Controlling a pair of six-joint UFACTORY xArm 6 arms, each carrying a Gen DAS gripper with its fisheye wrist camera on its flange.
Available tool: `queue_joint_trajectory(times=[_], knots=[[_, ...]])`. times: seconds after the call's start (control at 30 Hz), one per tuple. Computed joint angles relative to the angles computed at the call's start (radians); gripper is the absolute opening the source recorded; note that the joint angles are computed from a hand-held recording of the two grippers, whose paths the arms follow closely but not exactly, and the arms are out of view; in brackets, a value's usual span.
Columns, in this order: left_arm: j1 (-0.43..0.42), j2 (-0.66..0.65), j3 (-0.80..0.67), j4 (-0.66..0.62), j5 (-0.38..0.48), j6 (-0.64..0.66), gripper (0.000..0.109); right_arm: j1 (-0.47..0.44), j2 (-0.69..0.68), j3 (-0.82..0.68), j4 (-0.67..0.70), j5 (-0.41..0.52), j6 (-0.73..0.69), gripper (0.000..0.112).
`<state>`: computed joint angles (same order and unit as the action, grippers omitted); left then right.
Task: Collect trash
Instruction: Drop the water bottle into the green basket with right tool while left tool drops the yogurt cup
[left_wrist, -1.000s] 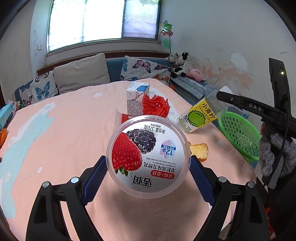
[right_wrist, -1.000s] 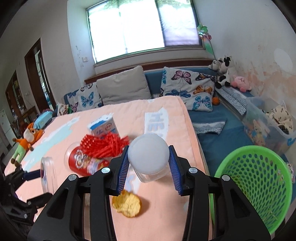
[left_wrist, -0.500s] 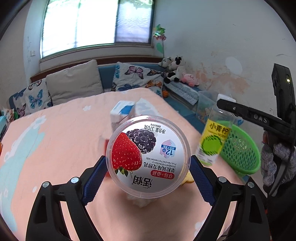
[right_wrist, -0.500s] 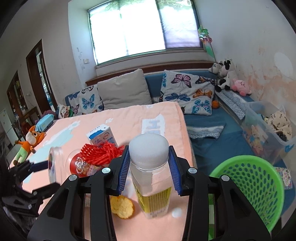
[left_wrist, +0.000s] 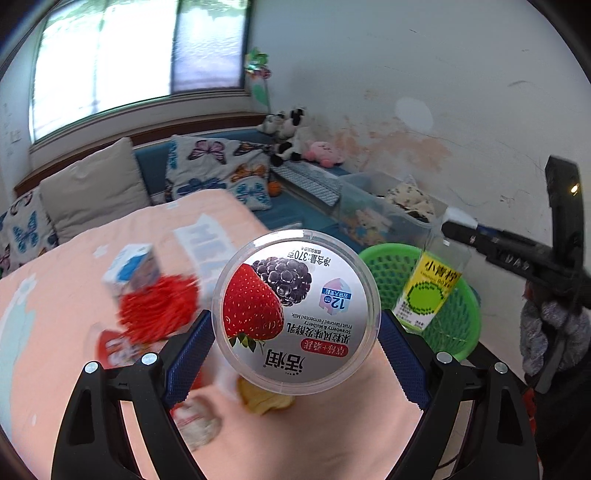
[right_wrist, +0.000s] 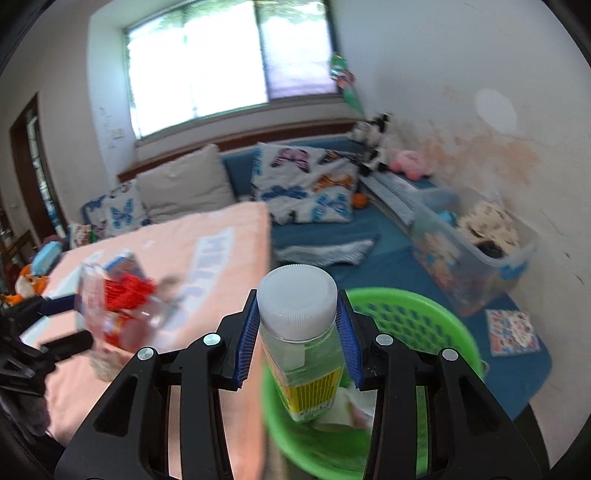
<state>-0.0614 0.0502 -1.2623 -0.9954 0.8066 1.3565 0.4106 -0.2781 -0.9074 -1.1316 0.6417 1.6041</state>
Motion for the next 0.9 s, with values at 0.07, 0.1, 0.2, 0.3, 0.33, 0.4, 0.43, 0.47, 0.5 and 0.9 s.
queue_joint_trajectory(times=[0.07, 0.1, 0.2, 0.3, 0.33, 0.4, 0.43, 0.47, 0.5, 0.9], knots=[[-0.023, -0.004, 0.004, 0.008, -0.005, -0.011, 0.085, -0.016, -0.02, 0.035, 0.009, 0.015, 0.002, 0.041], [-0.037, -0.005, 0.005, 0.014, -0.011, -0.018, 0.085, -0.028, -0.031, 0.056, 0.015, 0.018, 0.006, 0.041], [-0.072, 0.004, -0.001, 0.033, -0.025, -0.04, 0.085, -0.063, -0.045, 0.105, 0.027, 0.007, 0.023, 0.042], [-0.101, 0.008, 0.002, 0.051, -0.042, -0.053, 0.085, -0.104, -0.052, 0.15, 0.032, -0.014, 0.042, 0.042], [-0.11, 0.016, -0.005, 0.057, -0.047, -0.06, 0.085, -0.114, -0.052, 0.161, 0.03, -0.022, 0.05, 0.042], [-0.13, 0.024, -0.01, 0.074, -0.054, -0.08, 0.085, -0.133, -0.049, 0.177, 0.027, -0.034, 0.068, 0.042], [-0.136, 0.023, -0.008, 0.079, -0.055, -0.086, 0.085, -0.143, -0.048, 0.185, 0.023, -0.043, 0.077, 0.042], [-0.143, 0.025, -0.009, 0.086, -0.055, -0.093, 0.085, -0.154, -0.047, 0.192, 0.017, -0.054, 0.086, 0.043], [-0.15, 0.029, -0.011, 0.092, -0.056, -0.099, 0.085, -0.159, -0.049, 0.194, 0.013, -0.048, 0.093, 0.043], [-0.243, 0.087, -0.04, 0.151, -0.07, -0.149, 0.085, -0.127, -0.145, 0.25, -0.017, 0.019, 0.103, 0.05]])
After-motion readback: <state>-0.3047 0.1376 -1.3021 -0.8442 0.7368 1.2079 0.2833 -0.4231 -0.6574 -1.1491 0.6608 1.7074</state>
